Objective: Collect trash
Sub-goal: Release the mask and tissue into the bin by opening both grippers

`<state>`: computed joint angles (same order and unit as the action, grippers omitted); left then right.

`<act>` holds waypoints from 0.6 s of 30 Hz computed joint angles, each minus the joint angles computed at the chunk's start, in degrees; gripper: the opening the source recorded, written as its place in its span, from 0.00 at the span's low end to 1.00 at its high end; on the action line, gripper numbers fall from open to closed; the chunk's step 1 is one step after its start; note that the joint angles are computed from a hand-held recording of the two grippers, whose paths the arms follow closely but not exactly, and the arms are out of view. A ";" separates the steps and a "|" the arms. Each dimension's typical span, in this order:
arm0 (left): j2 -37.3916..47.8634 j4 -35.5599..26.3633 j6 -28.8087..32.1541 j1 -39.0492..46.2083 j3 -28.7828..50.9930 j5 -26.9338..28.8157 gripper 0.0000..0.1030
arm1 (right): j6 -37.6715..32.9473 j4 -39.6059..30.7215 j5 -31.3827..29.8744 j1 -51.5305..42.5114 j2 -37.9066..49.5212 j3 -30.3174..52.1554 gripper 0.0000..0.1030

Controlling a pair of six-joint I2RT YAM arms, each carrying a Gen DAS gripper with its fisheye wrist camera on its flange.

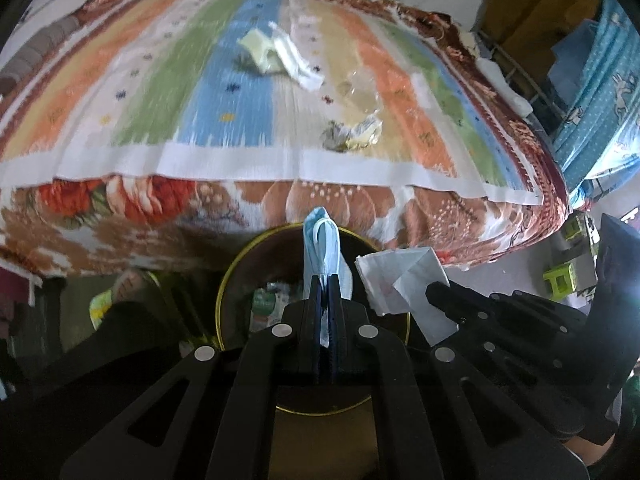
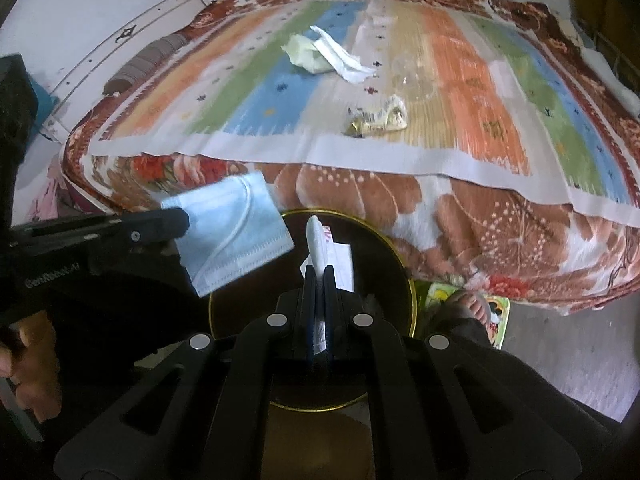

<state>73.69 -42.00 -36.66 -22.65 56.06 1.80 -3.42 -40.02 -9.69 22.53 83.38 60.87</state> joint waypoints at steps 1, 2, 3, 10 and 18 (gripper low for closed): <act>0.45 0.02 -0.14 0.19 -0.05 0.18 0.02 | 0.28 -0.31 -0.18 -0.28 0.64 0.27 0.03; 1.00 0.15 -0.27 0.67 -0.19 0.60 0.02 | 0.55 -0.63 -0.33 -0.47 1.29 0.53 0.03; 1.38 0.27 -0.52 1.03 -0.24 1.17 0.02 | 0.83 -0.94 -0.27 -0.55 2.07 0.76 0.03; 5.86 0.75 -1.54 2.19 0.25 4.02 0.03 | 3.17 -2.70 -1.30 -1.56 6.74 2.70 0.05; 6.86 -0.29 -0.79 3.97 1.63 3.22 0.40 | 4.40 -2.36 -0.56 -1.86 7.45 3.75 0.35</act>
<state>80.56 -42.29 -37.45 -18.68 57.69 5.02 0.98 -42.38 -10.25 20.67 90.83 64.61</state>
